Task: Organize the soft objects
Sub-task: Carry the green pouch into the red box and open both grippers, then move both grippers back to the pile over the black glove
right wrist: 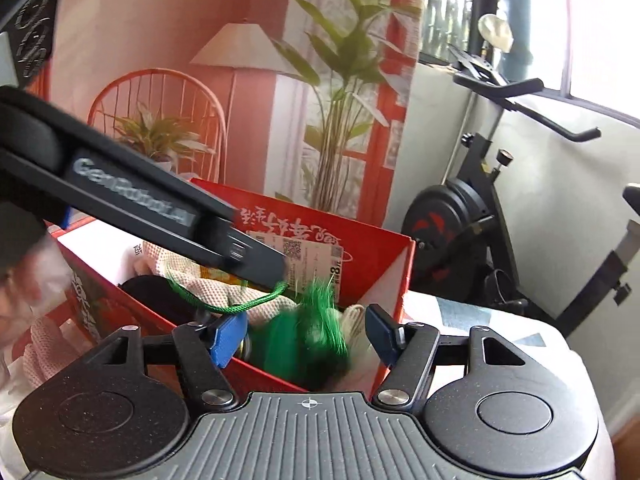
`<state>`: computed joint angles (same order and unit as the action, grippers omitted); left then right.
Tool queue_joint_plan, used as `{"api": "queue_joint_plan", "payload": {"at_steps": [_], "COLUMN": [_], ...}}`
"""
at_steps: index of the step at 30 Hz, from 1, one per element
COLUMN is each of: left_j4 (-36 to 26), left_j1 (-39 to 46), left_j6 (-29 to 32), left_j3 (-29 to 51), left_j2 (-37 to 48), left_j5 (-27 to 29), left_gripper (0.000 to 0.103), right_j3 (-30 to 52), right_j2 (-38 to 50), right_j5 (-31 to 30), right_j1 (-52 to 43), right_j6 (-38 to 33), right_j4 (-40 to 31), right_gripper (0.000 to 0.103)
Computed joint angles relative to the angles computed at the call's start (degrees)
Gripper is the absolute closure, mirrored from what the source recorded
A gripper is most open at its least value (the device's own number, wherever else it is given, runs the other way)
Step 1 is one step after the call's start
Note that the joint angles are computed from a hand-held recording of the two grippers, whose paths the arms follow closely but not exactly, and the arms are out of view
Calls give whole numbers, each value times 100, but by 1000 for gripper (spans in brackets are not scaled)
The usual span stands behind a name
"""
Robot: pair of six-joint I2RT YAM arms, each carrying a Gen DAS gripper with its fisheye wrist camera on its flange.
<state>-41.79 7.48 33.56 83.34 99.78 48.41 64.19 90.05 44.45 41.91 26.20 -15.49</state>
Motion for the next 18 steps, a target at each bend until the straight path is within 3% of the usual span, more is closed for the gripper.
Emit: {"api": "queue_joint_plan", "payload": {"at_steps": [7,14,18], "left_j4": [-469,-1599,-1695], "left_j1": [489,1383,1933], "left_j6": [332,1757,2455], "left_j3": [317,651,379], "left_j2": [83,153,37], "left_j5": [227,468,440], "left_gripper": [51,51,51], "right_j3": [-435,-637,-618], "right_j2": [-442,-767,-701], "right_j5": [414,1060,1294], "right_j1": [397,1250,1737], "right_j6": [730,1660,2367], "right_j4": [14,-388,-758], "right_gripper": [40,40,40]}}
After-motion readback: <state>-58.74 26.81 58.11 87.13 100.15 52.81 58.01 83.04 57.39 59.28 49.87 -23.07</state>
